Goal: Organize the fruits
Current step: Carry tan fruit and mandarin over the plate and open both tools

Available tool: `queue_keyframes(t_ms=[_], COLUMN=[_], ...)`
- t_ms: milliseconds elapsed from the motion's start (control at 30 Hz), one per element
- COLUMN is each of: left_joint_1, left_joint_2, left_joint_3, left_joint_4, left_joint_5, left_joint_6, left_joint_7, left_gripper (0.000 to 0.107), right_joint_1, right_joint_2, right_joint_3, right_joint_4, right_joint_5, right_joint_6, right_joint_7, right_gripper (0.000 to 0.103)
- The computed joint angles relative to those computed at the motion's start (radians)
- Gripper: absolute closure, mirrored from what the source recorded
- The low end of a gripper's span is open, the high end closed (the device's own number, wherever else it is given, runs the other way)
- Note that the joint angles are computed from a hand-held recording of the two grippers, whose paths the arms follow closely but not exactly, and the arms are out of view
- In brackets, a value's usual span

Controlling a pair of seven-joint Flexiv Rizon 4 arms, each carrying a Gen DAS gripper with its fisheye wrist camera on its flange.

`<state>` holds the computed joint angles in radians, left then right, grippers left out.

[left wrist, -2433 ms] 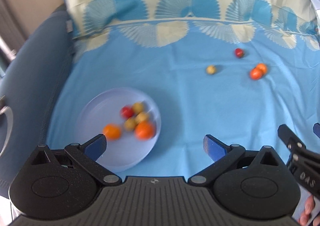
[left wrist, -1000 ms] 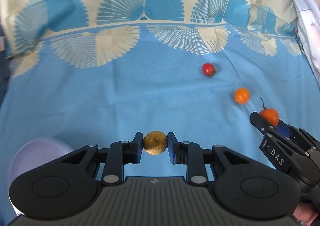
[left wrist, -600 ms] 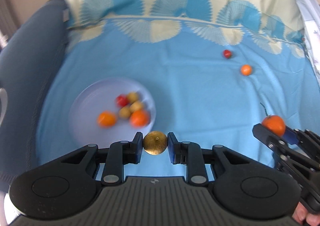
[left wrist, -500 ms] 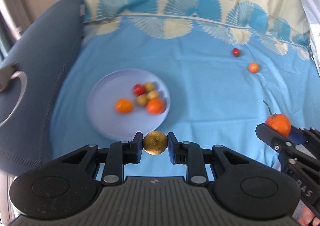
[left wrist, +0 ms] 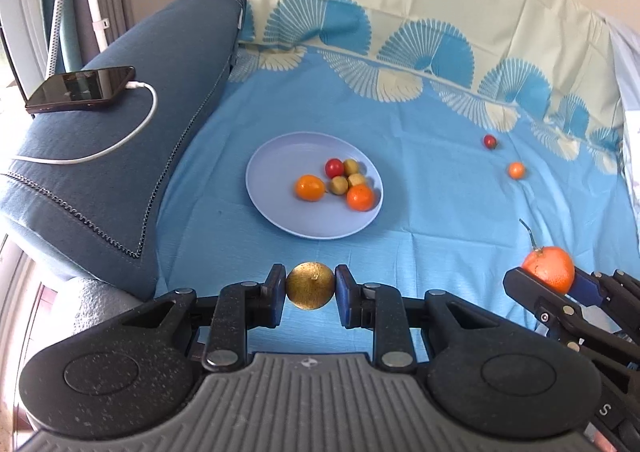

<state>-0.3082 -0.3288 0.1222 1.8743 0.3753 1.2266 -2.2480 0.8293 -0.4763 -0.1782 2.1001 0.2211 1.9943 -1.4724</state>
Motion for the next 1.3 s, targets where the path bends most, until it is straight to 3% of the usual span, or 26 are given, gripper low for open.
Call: queue_keyframes(t_ms=[233, 967, 1300], left_joint_1=[0.007, 0.037, 0.056], left_joint_2=[0.021, -0.003, -0.074], left_joint_3=[0.001, -0.001, 0.021], left_joint_4=[0.032, 0.039, -0.048], left_joint_5=[-0.003, -0.076, -0.128], left_joint_6=[0.04, 0.076, 0.06], left_joint_7=[-0.007, 0.036, 0.088], left_gripper=[0.078, 0.078, 0.078], right_joint_1=[0.071, 0.087, 0.008], right_joint_2=[0.009, -0.017, -0.08], right_joint_3=[-0.057, -0.098, -0.058], right_joint_4=[0.008, -0.027, -0.12], right_joint_5=[0.037, -0.019, -0.133], right_joint_6=[0.001, -0.067, -0.115], right_joint_7=[-0.038, 0.005, 0.085], right_gripper=[0.065, 0.065, 0.065])
